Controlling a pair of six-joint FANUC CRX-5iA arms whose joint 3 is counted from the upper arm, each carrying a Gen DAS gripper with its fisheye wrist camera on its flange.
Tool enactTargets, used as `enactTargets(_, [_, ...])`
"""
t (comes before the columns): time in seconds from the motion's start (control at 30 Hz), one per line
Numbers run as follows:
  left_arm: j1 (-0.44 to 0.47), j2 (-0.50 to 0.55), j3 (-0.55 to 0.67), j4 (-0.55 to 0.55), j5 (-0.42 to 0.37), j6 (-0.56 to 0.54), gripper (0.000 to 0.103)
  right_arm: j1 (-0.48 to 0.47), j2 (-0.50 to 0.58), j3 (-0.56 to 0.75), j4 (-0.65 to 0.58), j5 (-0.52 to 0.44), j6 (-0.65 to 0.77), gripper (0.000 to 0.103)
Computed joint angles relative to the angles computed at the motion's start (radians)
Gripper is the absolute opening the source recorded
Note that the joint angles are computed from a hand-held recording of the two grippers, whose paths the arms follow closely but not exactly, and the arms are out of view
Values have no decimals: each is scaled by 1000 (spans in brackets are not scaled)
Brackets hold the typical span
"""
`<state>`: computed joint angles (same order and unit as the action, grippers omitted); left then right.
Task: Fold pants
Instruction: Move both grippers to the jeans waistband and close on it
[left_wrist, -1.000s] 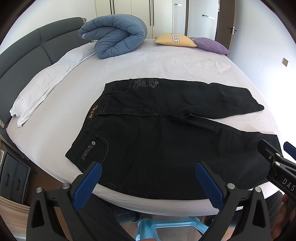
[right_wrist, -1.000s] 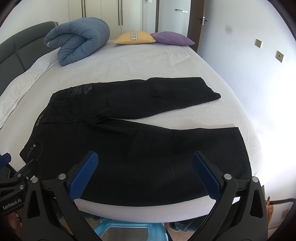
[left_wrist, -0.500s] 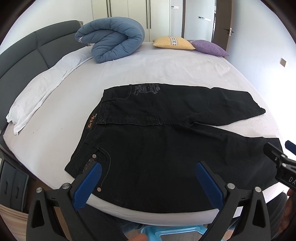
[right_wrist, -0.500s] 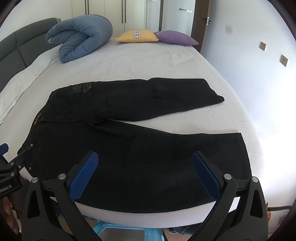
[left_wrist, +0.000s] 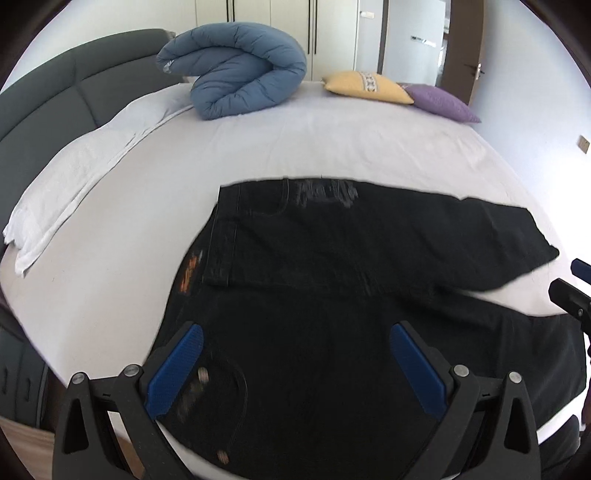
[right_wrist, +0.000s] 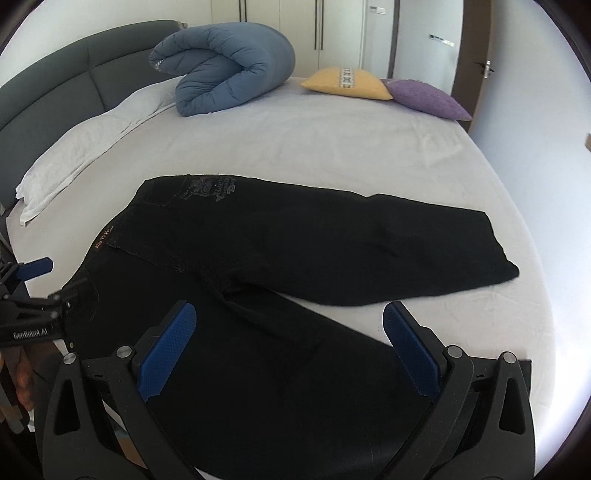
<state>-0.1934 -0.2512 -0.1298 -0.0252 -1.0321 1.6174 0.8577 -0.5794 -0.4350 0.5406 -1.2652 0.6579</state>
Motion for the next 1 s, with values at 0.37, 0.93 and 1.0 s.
enactTargets(0.37, [136, 439, 329, 274, 71, -669, 88, -592, 460, 496, -632, 223, 923, 93])
enactTargets(0.93, [132, 1081, 1121, 235, -496, -841, 82, -685, 889, 882, -870, -24, 1382, 56])
enactTargets(1.0, [142, 1110, 1155, 254, -527, -829, 82, -678, 923, 926, -871, -47, 1390, 51])
